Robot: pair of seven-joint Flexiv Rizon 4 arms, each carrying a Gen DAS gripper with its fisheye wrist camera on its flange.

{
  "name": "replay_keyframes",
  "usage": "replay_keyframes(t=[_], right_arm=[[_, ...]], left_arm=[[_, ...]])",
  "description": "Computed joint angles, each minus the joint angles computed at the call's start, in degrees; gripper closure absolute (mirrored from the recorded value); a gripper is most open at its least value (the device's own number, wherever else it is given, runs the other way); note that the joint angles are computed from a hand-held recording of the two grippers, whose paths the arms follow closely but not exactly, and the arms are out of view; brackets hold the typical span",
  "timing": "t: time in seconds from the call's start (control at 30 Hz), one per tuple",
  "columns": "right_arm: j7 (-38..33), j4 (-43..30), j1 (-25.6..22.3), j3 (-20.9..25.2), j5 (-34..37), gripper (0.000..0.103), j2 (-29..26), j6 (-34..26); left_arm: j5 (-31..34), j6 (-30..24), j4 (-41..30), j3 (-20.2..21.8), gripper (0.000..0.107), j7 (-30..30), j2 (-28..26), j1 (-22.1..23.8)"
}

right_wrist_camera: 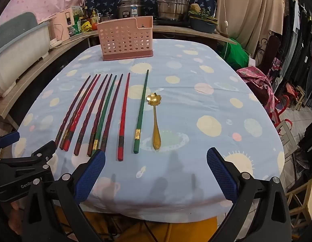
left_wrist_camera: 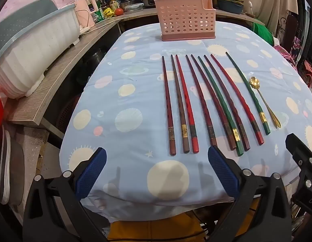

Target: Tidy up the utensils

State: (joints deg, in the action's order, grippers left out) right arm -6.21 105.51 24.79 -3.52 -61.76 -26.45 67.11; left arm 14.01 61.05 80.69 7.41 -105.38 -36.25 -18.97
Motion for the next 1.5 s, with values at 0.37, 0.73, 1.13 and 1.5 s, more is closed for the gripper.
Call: replay_keyframes(t=[0.37,0.73,1.13,1.5], right_arm=[[0.4,0.3,0.0,0.1,0.0,0.007,0.3,0.2],[0.4,0.5,-0.3,0.1,0.0,0.007,0.3,0.6],[0.5,0.5,-0.3,0.0,0.0,0.007,0.3,0.8],[0.5,0.5,-0.3,0.0,0.1,0.007,0.2,0.9]], left_arm=[[0.3,-0.3,-0.1,0.1,0.011,-0.3,0.0,0.1],[0.4,-0.4,-0.3,0.0,0.011,-0.3,-0.1,0.1],[0.6,-0.5,-0.4,0.2,0.011,-0.6,-0.1,0.0],[0.7,-0.3,0.2,0.0,0.011,-0.5,0.3,-0.1]])
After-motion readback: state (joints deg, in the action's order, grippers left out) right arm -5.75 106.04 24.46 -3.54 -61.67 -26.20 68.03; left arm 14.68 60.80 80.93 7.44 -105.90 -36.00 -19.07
